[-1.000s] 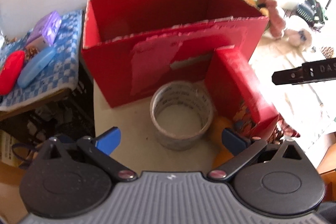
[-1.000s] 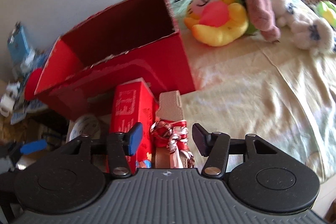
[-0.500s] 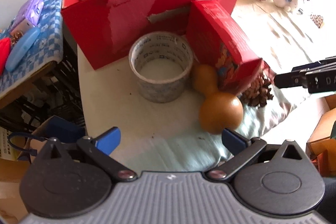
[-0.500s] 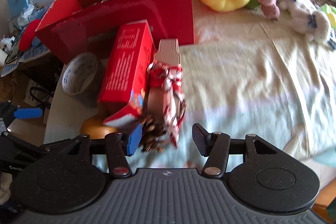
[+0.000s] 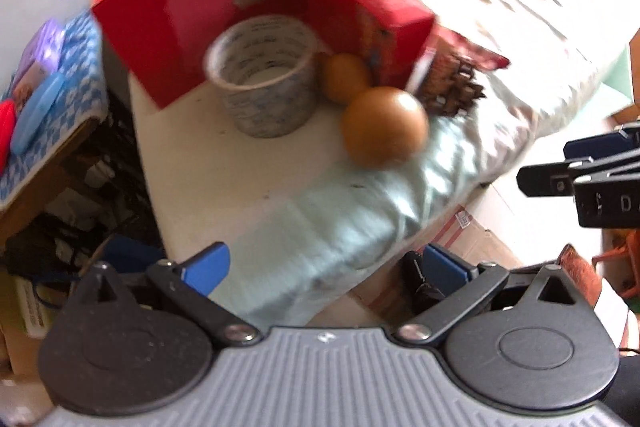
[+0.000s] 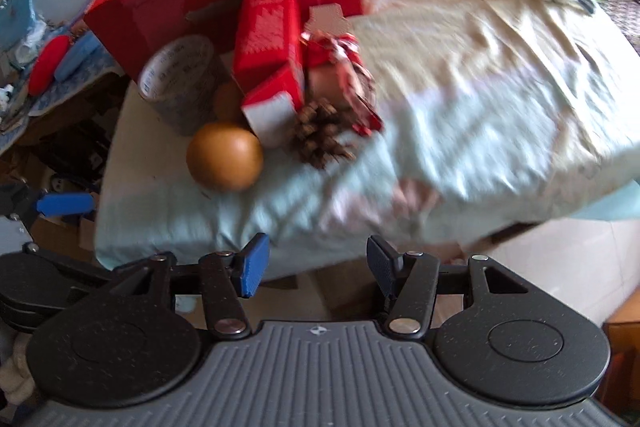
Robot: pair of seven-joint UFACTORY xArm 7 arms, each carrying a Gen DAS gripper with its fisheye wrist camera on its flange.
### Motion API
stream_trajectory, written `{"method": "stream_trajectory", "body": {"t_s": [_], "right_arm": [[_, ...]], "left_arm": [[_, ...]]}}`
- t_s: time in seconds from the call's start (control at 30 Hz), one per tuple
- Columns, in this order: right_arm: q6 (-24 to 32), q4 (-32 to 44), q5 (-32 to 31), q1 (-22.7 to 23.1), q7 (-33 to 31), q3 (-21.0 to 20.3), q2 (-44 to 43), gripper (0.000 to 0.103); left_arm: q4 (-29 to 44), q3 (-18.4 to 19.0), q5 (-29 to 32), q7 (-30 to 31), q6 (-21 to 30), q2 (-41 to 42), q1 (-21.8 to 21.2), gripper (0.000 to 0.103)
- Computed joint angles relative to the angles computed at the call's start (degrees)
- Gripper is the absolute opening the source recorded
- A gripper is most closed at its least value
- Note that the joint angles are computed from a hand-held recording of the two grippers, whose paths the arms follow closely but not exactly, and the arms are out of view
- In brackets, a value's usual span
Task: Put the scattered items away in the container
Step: 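Move the right gripper toward the roll of packing tape beside the box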
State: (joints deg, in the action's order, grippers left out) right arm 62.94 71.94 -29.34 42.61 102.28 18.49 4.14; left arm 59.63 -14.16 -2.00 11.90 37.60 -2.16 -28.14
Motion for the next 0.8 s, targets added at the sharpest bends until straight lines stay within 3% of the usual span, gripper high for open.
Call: {"method": "stream_trajectory", "body": {"t_s": [0.23,0.6,0.8], "right_arm": [[6.2,-1.1,-0.9,1.1,8.1,1.8,-2.2,0.058],[11.8,1.5,-2.6,3.4,11.5,2.2,-1.0,0.062],[9.2,-3.4,-2.3,1.3,13.4,2.1,-5.0,0.063]], "left_arm": [[-0.8,-1.2,1.6,-0.2,-0.9,-0.1,-1.6,0.102],[-1.5,-1.9,3.3,-0.2,-2.1,-0.2,-3.0,0.102],[1.8,-2.4,8.6,-5.8,-2.3,2.9,-4.0,0.102]]}}
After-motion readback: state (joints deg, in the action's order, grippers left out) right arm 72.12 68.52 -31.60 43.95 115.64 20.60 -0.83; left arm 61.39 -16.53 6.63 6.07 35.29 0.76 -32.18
